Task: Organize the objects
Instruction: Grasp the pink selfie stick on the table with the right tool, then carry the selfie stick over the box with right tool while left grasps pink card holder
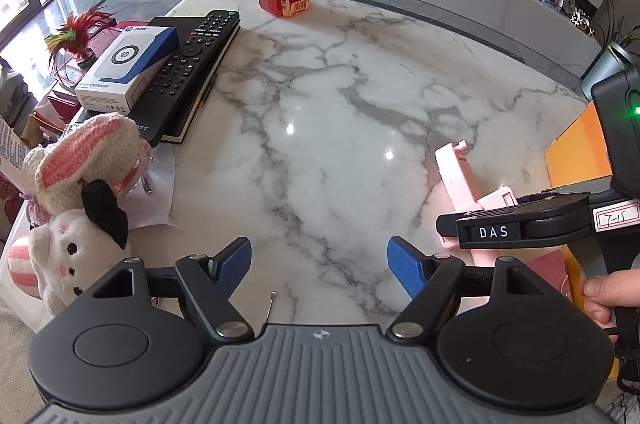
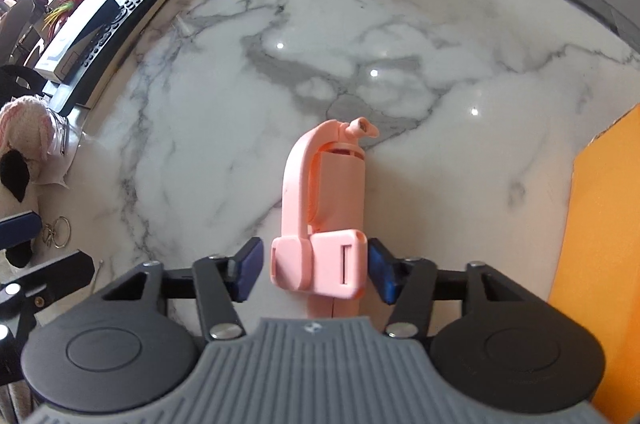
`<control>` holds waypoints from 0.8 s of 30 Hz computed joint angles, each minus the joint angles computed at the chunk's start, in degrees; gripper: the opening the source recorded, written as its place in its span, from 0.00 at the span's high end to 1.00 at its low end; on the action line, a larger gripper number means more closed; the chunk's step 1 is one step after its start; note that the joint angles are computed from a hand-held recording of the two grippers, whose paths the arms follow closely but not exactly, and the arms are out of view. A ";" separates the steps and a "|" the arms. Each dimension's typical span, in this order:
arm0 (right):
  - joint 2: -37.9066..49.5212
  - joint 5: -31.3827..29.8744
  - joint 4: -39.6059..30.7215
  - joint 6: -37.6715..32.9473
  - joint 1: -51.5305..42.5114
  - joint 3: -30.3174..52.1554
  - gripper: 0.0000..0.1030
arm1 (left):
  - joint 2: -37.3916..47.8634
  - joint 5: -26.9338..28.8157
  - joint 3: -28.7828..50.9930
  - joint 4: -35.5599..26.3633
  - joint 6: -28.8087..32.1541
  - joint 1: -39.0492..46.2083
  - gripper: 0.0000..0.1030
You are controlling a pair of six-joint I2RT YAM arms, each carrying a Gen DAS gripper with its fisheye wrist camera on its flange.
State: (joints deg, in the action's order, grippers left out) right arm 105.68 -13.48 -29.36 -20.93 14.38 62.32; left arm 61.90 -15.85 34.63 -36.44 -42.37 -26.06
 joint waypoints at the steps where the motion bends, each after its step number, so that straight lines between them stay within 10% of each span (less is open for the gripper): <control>1: -0.01 -0.40 0.24 -0.48 -0.25 -0.12 0.53 | -0.14 0.03 -0.05 0.05 0.02 -0.07 0.14; 24: -9.02 -11.56 -13.36 -2.69 -9.47 6.33 0.56 | 4.92 2.92 4.92 -2.68 -3.42 -9.82 0.12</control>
State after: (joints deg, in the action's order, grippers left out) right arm 96.66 -25.04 -42.72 -23.62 4.91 68.65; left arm 66.81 -12.93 39.55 -39.12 -45.79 -35.88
